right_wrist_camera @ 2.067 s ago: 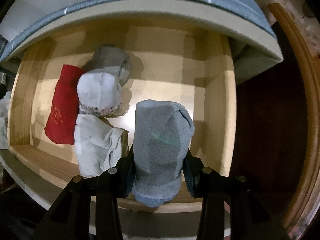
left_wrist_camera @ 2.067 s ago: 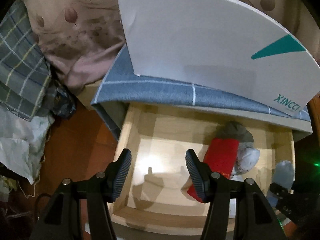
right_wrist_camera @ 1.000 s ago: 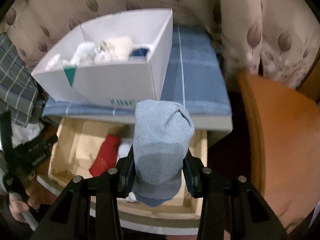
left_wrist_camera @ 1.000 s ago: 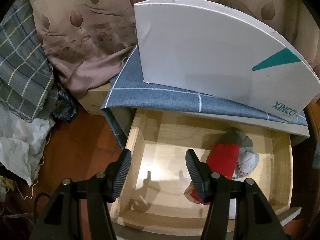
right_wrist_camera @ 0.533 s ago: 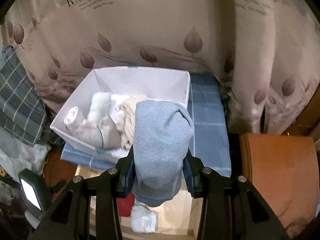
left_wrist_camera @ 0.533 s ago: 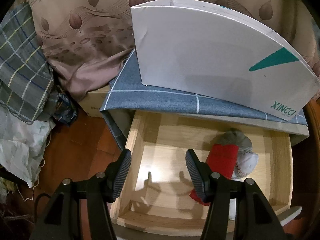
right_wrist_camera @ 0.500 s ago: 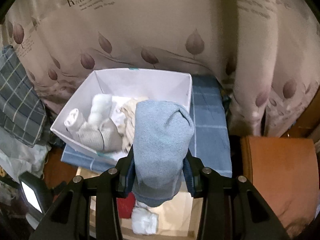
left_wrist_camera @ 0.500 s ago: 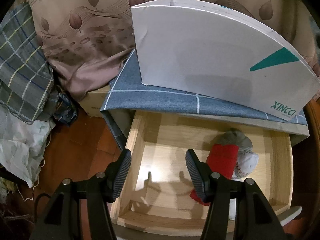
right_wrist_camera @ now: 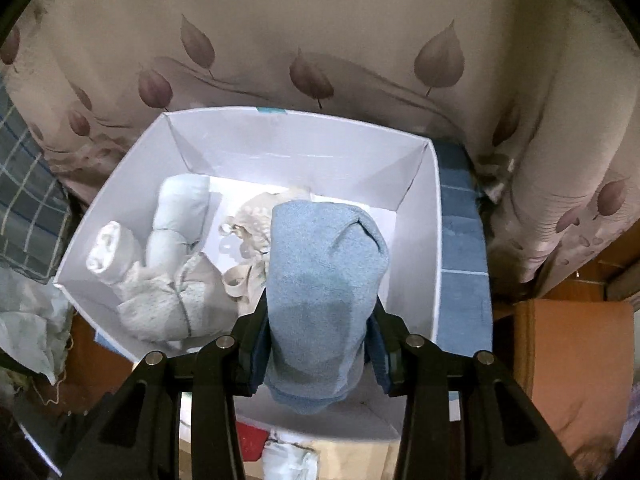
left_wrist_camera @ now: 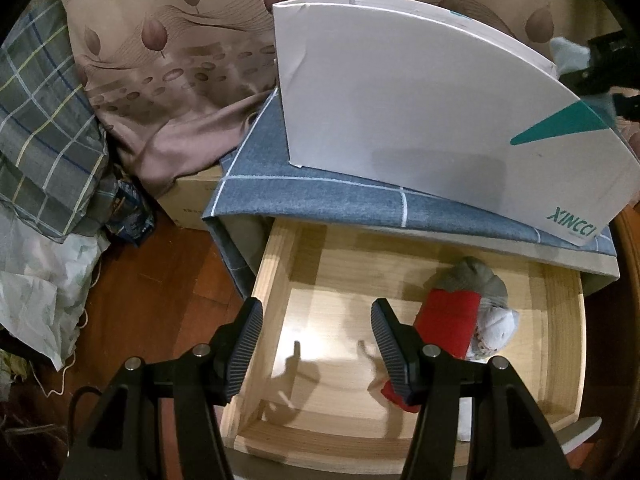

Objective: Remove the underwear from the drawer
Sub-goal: 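Carry the grey-blue roll with the right gripper over the white box, then open the right gripper to drop the grey-blue roll into the box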

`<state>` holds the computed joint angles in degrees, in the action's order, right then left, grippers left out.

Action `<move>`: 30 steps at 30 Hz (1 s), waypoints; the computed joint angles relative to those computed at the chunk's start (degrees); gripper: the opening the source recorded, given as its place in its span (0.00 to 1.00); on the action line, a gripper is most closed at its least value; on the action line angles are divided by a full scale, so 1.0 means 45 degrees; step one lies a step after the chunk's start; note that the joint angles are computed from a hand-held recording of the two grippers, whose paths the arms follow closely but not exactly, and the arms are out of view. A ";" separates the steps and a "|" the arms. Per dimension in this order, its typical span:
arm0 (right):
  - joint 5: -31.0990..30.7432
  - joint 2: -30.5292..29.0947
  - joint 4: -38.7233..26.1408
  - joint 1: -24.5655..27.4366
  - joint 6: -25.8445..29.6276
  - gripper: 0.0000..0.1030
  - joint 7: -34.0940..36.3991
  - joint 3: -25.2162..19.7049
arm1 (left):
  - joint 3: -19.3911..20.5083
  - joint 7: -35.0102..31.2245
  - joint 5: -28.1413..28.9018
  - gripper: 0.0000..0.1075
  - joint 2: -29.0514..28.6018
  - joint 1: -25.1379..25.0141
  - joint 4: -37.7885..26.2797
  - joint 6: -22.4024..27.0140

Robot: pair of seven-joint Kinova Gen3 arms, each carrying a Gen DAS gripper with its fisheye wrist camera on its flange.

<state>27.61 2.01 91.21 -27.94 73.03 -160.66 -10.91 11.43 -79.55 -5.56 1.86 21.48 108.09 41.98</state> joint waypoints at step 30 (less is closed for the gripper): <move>0.0003 0.0697 -0.0284 -0.0377 -0.0009 0.65 0.0616 0.0324 | 0.0025 0.0066 -0.0298 0.54 0.0209 0.0137 -0.0177 0.0288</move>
<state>27.63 5.15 89.93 -29.64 72.99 -157.88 -9.45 11.54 -79.25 -6.91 2.80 22.10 107.29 43.28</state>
